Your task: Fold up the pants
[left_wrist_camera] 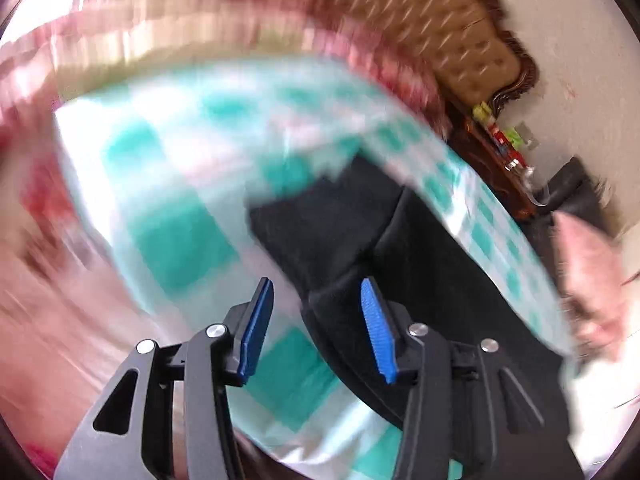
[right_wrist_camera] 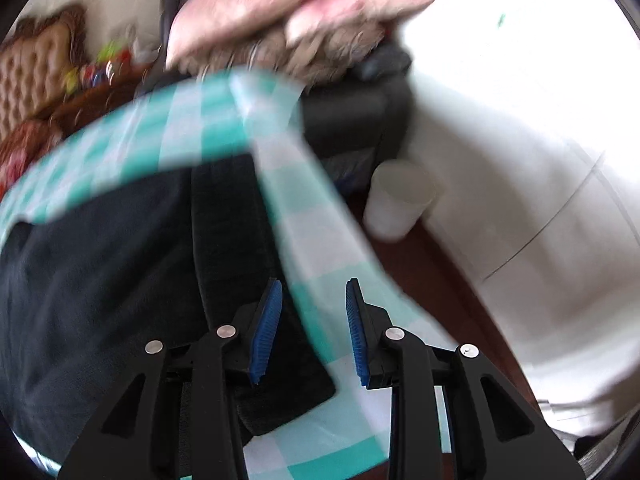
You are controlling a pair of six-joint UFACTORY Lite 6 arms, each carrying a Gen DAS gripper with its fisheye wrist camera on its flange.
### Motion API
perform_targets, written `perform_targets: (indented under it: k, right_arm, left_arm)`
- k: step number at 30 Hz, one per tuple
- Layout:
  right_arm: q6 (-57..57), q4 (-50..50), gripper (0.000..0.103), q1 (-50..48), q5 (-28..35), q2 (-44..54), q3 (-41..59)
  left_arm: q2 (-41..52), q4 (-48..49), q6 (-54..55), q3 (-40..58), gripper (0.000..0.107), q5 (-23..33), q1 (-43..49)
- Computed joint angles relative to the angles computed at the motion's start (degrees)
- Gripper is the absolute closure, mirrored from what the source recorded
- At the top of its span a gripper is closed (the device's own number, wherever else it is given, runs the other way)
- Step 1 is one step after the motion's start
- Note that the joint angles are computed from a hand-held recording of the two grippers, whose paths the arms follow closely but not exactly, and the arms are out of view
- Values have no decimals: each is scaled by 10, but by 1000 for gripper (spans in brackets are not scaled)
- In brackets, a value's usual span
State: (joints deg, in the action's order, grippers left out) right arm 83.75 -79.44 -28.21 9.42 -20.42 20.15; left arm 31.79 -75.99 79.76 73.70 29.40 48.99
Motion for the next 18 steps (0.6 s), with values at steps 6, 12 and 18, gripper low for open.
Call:
perform_targets:
  k: [6, 12, 18]
  right_arm:
    - [67, -49, 5, 213, 78, -108, -19]
    - [245, -116, 4, 403, 150, 124, 104]
    - [208, -62, 4, 414, 167, 330, 259]
  left_arm:
    - [-151, -244, 360, -186, 40, -13, -153]
    - [-73, -415, 517, -128, 39, -112, -353]
    - [86, -103, 210, 69, 21, -184, -463]
